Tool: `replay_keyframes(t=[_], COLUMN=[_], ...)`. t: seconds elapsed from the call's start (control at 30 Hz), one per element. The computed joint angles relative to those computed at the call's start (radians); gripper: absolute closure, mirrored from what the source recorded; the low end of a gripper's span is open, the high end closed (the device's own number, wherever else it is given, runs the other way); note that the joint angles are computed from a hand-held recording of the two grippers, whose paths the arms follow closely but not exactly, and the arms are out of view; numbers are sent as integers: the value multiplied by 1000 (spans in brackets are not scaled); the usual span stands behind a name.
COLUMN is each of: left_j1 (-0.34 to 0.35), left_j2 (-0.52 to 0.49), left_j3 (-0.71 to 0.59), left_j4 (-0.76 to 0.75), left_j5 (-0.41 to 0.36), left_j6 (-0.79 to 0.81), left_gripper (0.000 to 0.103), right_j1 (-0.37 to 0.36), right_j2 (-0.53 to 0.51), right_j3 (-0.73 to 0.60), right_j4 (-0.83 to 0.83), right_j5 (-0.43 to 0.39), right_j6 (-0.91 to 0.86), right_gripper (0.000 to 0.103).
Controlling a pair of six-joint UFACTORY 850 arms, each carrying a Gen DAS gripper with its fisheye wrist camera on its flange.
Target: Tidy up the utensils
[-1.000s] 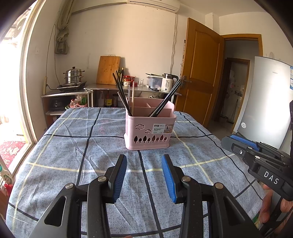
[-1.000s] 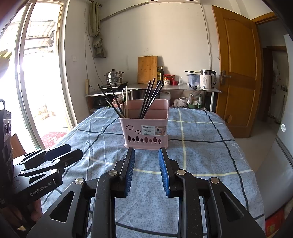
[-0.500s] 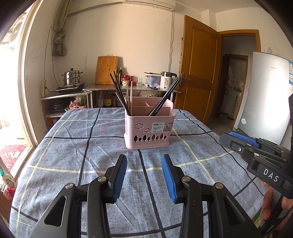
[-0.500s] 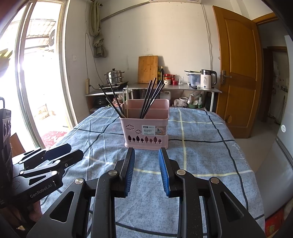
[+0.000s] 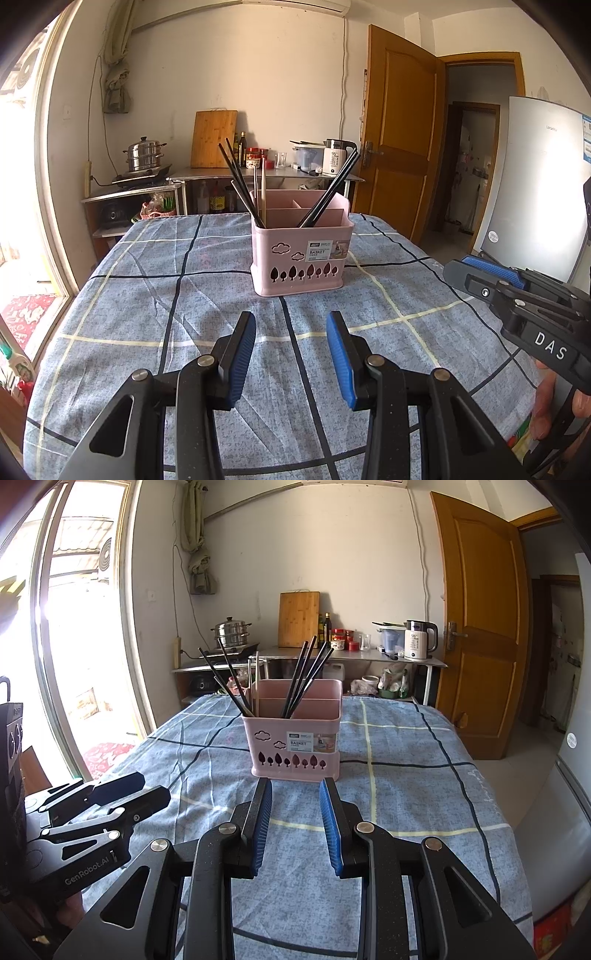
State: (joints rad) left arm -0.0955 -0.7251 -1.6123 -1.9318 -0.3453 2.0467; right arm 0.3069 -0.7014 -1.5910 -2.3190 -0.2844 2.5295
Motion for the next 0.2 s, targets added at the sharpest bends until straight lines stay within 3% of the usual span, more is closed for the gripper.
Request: replay_keyframes(t=[0.2], left_j1=[2], left_j2=[2], left_j3=[4], left_j4=[-5], left_j5=[2], left_j6=[4], left_gripper=[64], right_j1=[-1], right_j2=[-1], right_j3=[0], right_j4=[-4], right_j5=[-1], right_j6=[2], right_gripper=[75])
